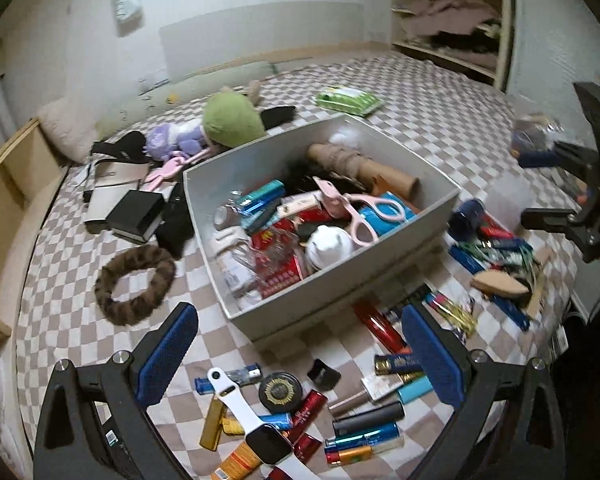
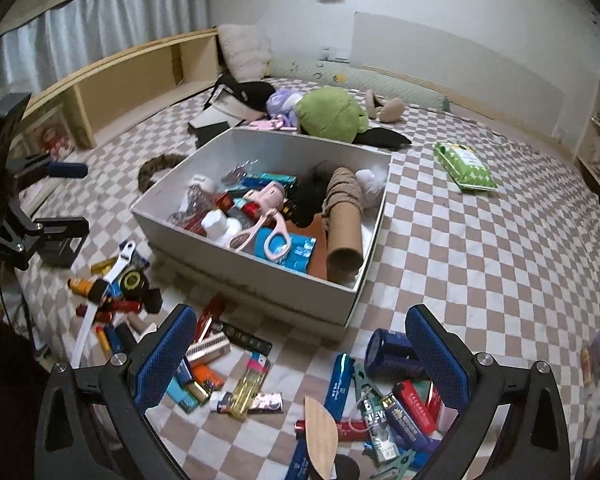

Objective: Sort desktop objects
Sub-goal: 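Raise both tools away from the box, then lower both tools toward the pile of items beside the box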

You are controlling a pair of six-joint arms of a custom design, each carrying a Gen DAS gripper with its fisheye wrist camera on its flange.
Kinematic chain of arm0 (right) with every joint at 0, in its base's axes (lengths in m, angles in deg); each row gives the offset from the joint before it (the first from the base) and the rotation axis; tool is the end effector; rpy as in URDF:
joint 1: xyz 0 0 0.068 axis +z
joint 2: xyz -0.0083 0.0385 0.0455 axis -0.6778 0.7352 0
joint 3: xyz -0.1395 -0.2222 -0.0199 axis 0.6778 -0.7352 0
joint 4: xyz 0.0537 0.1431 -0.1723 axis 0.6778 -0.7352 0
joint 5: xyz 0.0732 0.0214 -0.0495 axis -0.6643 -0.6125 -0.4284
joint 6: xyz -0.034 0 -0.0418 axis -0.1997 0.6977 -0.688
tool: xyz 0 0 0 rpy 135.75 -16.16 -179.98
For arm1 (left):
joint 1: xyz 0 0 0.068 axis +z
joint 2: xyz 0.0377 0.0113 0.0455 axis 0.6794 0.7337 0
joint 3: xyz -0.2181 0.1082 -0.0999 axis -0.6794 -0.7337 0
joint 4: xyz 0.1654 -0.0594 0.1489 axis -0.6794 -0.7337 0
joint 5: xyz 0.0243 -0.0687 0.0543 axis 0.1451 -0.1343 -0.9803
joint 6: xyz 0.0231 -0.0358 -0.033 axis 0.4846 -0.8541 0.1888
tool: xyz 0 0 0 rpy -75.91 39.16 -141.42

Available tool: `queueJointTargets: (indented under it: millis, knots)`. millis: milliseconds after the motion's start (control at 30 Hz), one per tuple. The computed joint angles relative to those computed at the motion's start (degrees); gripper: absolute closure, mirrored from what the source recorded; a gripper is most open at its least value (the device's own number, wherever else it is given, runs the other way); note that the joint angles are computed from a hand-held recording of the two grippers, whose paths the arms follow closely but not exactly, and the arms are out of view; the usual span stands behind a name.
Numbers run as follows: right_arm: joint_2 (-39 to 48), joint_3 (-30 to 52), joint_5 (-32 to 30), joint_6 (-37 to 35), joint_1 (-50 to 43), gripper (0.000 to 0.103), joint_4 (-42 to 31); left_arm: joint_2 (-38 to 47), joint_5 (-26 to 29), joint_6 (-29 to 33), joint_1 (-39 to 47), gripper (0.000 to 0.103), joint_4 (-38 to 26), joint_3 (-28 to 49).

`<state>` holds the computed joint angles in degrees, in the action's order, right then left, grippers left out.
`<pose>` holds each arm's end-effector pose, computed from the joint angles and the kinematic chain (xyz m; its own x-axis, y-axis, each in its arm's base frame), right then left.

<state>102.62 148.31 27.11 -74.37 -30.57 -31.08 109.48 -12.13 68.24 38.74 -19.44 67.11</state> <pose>0.3349 0.0802 0.2590 -0.6275 -0.4029 -0.6662 -0.5377 0.8431 -0.0033 0.2922 -0.0239 0.2837 -0.7103 0.3059 -0.6339 0.3202 0.9425 0.0960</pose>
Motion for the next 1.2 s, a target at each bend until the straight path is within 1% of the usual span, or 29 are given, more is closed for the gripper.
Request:
queueJointTargets:
  millis: [200,300,433,600,700,967,1200]
  knots:
    - [0.91,-2.22,1.04,-3.76,1.73,0.0,-1.14,0.46,2.02,1.24,-0.25,0.0,-0.48,-1.28]
    - [1.82,-2.74,1.0,-5.4,2.75,0.0,-2.58,1.62,3.17,2.03,-0.35,0.0,-2.45,-0.63]
    - [3.38,-2.36,0.86,-5.89,3.24,0.0,-4.47,3.63,3.59,3.47,-0.83,0.0,-5.38,0.1]
    - [5.39,-1.6,2.32,-6.53,3.77,0.0,-6.04,6.57,2.44,4.61,-1.74,0.0,-8.96,-0.25]
    - [7.08,0.01,3.21,-7.01,4.05,0.0,-8.57,8.44,0.7,4.85,-2.55,0.0,-10.49,-1.7]
    - [10.01,0.84,5.65,-9.17,5.67,0.0,-12.24,11.18,-0.84,4.86,-3.47,0.0,-10.89,-7.22]
    - [11.77,2.2,4.83,-9.26,5.57,0.0,-15.2,12.19,-0.38,4.08,-4.12,0.0,-11.13,-10.05]
